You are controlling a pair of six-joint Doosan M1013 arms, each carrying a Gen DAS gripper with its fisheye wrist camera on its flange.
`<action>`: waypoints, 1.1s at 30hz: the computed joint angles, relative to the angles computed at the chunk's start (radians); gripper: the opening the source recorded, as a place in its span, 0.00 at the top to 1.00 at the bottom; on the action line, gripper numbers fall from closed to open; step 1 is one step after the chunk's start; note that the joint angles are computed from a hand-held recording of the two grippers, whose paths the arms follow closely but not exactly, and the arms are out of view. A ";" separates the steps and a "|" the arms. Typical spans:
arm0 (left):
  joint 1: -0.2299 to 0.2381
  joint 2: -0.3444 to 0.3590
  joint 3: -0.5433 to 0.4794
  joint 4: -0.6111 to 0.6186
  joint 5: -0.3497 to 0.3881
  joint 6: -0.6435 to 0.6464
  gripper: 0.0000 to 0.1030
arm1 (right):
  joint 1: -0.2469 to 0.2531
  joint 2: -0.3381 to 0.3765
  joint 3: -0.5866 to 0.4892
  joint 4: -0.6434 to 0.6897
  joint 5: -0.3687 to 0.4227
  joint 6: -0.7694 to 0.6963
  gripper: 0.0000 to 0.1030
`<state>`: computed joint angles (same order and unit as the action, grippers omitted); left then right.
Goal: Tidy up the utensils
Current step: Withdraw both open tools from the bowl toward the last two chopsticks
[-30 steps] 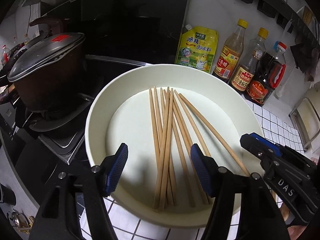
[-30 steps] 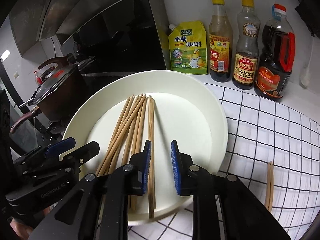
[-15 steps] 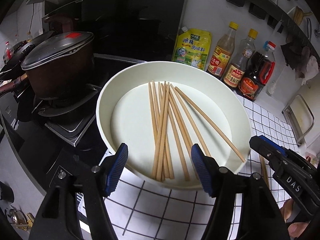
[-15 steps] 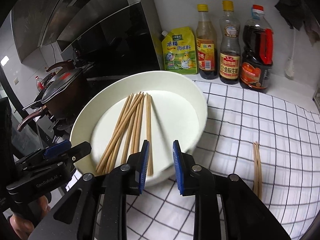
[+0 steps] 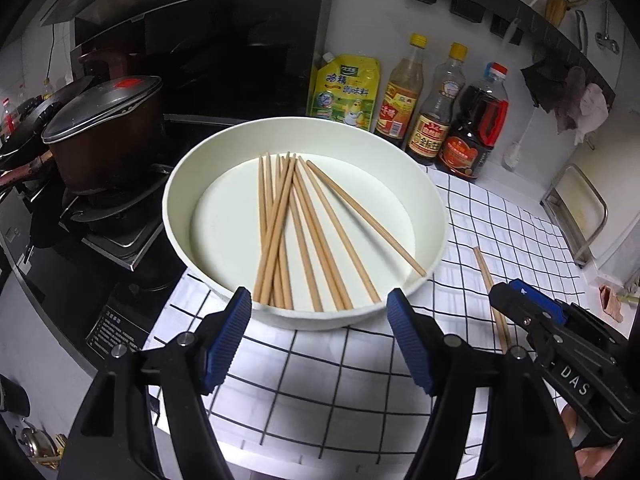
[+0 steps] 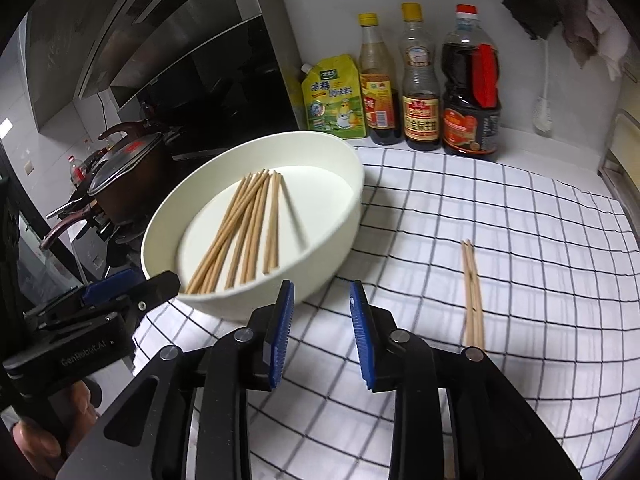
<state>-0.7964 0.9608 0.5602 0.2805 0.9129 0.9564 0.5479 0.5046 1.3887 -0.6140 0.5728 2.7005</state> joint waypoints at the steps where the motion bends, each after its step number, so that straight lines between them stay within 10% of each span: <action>1: -0.003 0.000 0.001 0.000 0.000 0.001 0.32 | 0.001 -0.009 0.014 -0.020 0.002 0.022 0.73; 33: -0.080 0.090 -0.124 -0.044 0.084 0.088 0.24 | -0.056 -0.075 0.197 -0.015 0.060 0.032 0.64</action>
